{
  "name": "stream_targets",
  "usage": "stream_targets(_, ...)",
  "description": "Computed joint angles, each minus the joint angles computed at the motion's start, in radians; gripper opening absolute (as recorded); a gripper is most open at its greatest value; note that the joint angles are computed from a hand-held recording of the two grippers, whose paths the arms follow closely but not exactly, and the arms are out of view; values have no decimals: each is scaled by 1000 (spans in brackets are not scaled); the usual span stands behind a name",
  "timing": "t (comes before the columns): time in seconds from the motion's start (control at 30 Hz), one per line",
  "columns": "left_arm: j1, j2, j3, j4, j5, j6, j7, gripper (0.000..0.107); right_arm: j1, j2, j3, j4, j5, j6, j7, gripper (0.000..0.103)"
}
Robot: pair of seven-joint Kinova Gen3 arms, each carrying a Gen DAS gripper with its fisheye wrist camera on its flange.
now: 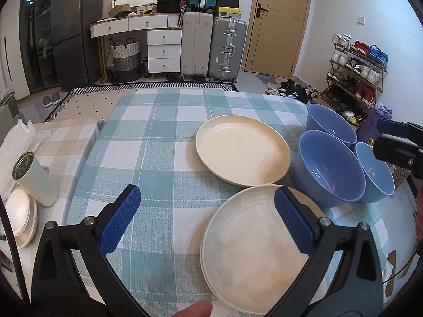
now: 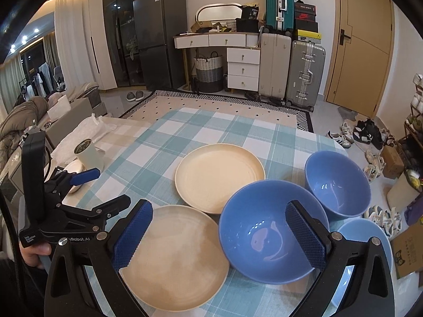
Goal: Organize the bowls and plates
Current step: 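Withdraw both tools and move toward the next cream plate, then close the left tool on the next plate rim while the right tool grips it too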
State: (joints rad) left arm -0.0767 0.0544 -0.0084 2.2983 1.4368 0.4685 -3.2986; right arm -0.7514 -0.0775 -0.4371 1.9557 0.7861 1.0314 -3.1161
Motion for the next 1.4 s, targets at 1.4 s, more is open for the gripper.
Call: stream_targets(1.4, 101, 404, 130, -468, -739, -141, 887, 101, 302, 270, 319, -201, -466, -271, 788, 102)
